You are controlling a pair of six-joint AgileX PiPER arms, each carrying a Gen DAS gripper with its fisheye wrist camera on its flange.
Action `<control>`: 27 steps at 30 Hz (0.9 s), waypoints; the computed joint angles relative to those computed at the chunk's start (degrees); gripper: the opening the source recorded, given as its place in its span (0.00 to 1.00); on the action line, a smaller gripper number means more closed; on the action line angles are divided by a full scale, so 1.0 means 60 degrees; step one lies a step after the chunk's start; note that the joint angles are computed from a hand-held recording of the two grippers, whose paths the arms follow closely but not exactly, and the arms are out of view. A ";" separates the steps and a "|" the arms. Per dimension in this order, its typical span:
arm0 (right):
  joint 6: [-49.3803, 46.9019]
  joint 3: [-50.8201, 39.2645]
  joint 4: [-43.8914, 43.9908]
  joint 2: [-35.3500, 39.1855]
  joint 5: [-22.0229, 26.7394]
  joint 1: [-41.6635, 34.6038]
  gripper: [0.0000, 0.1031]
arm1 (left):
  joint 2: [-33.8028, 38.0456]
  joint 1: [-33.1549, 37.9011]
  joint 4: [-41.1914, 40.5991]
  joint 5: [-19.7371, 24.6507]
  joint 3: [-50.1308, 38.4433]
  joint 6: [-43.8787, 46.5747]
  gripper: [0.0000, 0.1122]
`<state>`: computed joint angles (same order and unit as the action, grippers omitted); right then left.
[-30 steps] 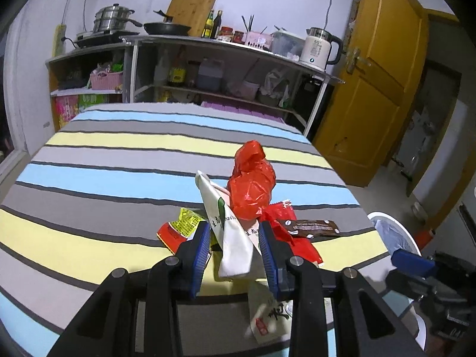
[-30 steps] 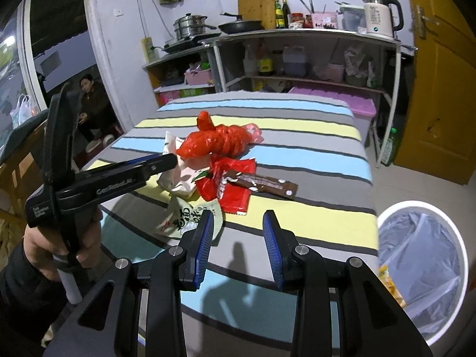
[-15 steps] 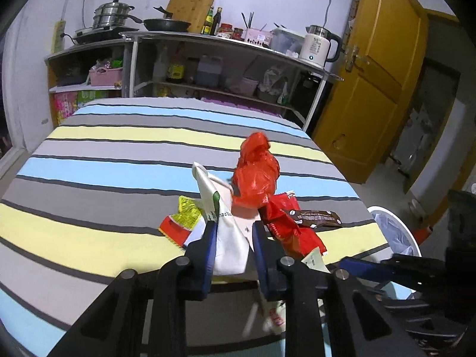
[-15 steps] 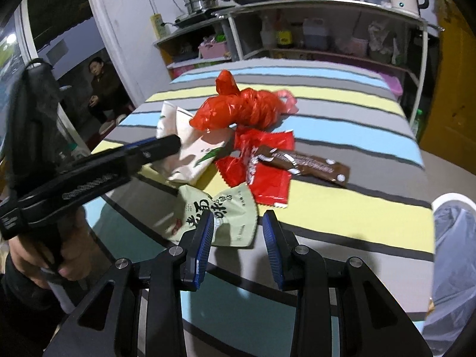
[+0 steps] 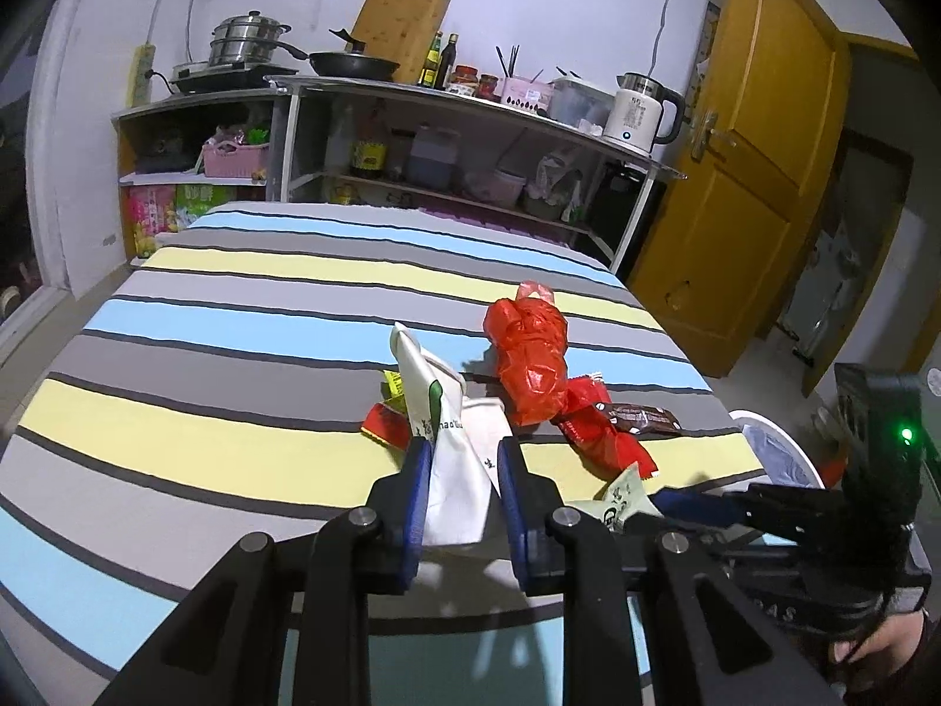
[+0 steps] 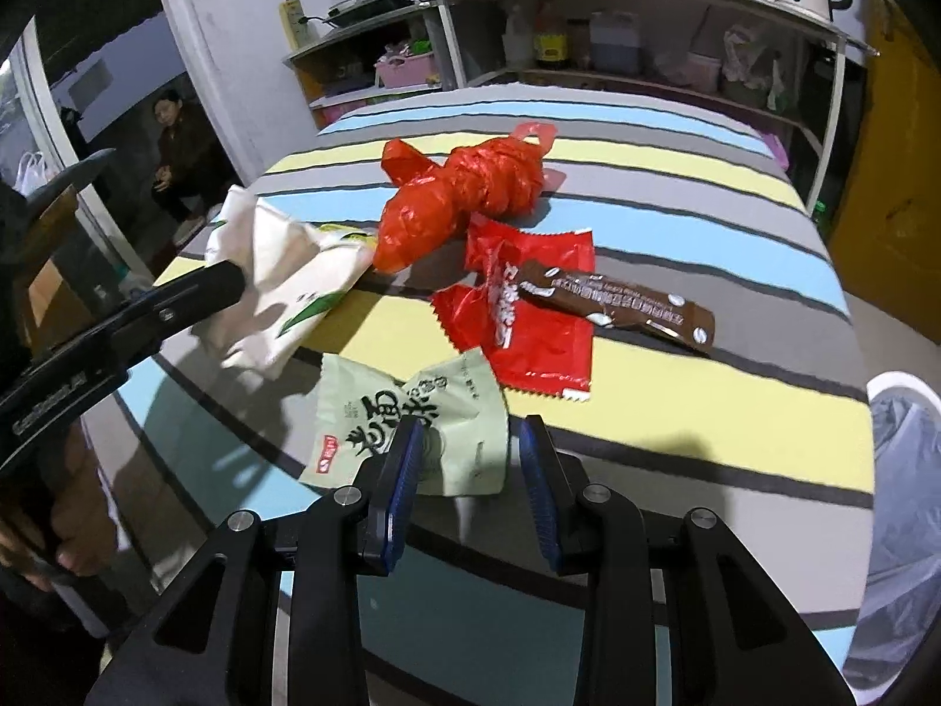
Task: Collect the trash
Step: 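Close the right tool on the green-printed snack bag and lift it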
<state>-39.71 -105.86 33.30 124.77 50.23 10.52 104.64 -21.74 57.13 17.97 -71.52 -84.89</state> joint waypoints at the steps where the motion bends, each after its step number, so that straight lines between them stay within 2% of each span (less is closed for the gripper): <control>1: -0.0180 -0.0051 0.0152 0.0041 0.0054 -0.0008 0.34 | -0.0088 -0.0018 0.0171 0.0014 0.0107 -0.0169 0.21; 6: -0.0058 -0.0675 0.0252 0.0395 0.0722 -0.0088 0.35 | -0.0321 0.0040 0.0335 0.0017 0.0383 -0.0396 0.21; 9: -0.0522 -0.0970 0.1168 0.0555 0.2053 -0.0426 0.35 | -0.0415 0.0044 0.0433 0.0049 0.0482 -0.0483 0.21; 11: -0.0922 -0.0702 0.1369 0.0413 0.2318 -0.0479 0.35 | -0.0495 0.0058 0.0638 0.0037 0.0579 -0.0667 0.21; 13: -0.1374 -0.0309 0.1407 0.0193 0.2251 -0.0482 0.35 | -0.0576 0.0061 0.0766 0.0062 0.0665 -0.0809 0.21; 16: -0.1530 0.0030 0.1337 -0.0003 0.1681 -0.0432 0.35 | -0.0683 0.0039 0.0904 0.0176 0.0760 -0.1024 0.21; 19: -0.1147 -0.0369 0.1076 0.0256 0.1355 -0.0359 0.35 | -0.0837 -0.0004 0.1068 0.0258 0.0907 -0.1236 0.20; 24: -0.1107 -0.1198 0.0865 0.0715 0.1769 -0.0106 0.35 | -0.0987 -0.0027 0.1416 0.0241 0.1116 -0.1607 0.20; 27: -0.1213 -0.1207 0.0704 0.0732 0.1649 0.0097 0.35 | -0.0978 -0.0030 0.1488 0.0224 0.1127 -0.1666 0.20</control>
